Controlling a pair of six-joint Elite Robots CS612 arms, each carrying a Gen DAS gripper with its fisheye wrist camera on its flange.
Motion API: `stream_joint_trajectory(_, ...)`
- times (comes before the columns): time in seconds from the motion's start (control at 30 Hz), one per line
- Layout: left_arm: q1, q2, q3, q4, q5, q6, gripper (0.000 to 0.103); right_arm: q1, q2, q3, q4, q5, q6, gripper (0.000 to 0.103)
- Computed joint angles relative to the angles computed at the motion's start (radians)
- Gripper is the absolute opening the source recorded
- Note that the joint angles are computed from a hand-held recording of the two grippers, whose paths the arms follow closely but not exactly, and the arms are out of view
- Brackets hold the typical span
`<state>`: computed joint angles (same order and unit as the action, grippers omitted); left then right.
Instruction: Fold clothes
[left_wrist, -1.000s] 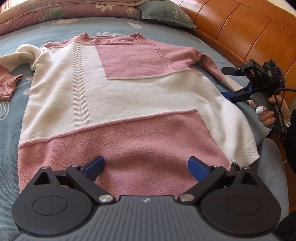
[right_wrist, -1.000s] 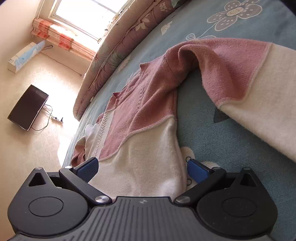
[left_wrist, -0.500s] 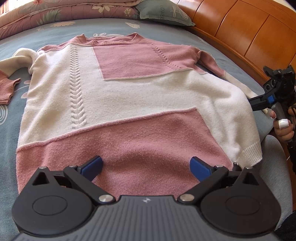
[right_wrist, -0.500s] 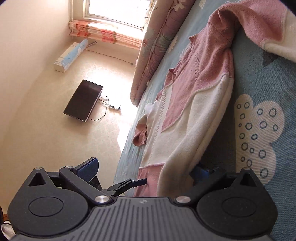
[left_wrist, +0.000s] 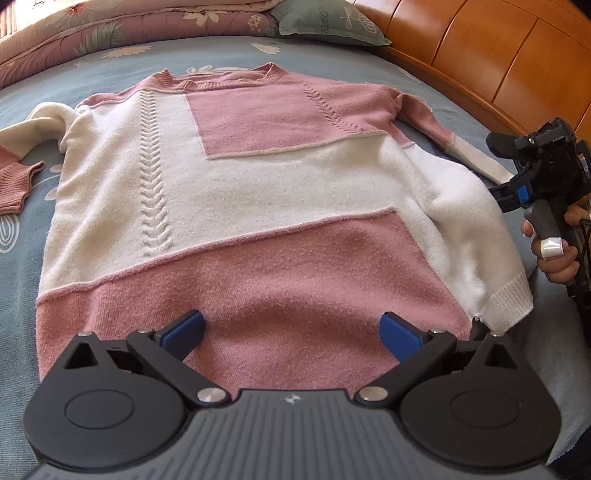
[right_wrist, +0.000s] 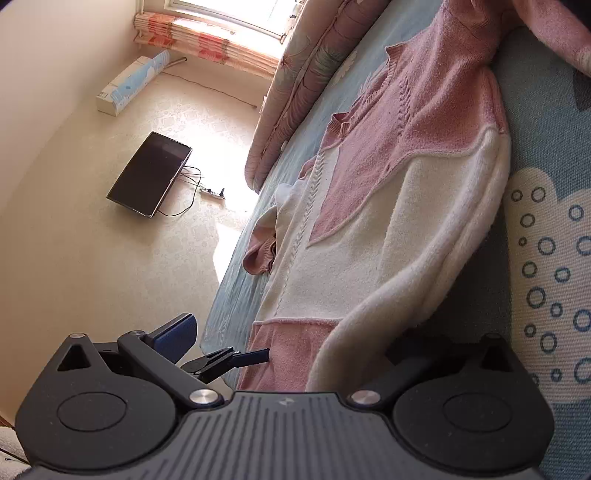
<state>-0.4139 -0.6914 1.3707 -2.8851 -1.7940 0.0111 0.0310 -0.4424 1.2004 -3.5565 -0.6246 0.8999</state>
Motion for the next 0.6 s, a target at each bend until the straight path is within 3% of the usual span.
stream_joint_trajectory(0.2, 0.001, -0.001, 0.0, 0.005, 0.0, 0.011, 0.1, -0.048, -0.052, 0.116, -0.369, -0.014, 0.23, 0.103)
stream_joint_trajectory(0.33, -0.004, -0.003, 0.004, 0.002, 0.016, 0.024, 0.1, -0.082, -0.123, 0.223, -0.493, -0.046, 0.243, 0.103)
stream_joint_trajectory(0.43, -0.008, -0.005, 0.006, 0.003, 0.032, 0.035, 0.1, -0.091, -0.182, 0.312, -0.439, -0.096, 0.141, 0.103)
stream_joint_trajectory(0.5, -0.01, -0.007, 0.004, 0.011, 0.039, 0.038, 0.101, -0.085, -0.223, 0.367, -0.333, -0.149, 0.033, 0.103)
stream_joint_trajectory(0.6, -0.011, -0.01, -0.004, 0.037, 0.04, 0.038, 0.1, -0.063, -0.221, 0.358, -0.213, -0.157, -0.029, 0.103)
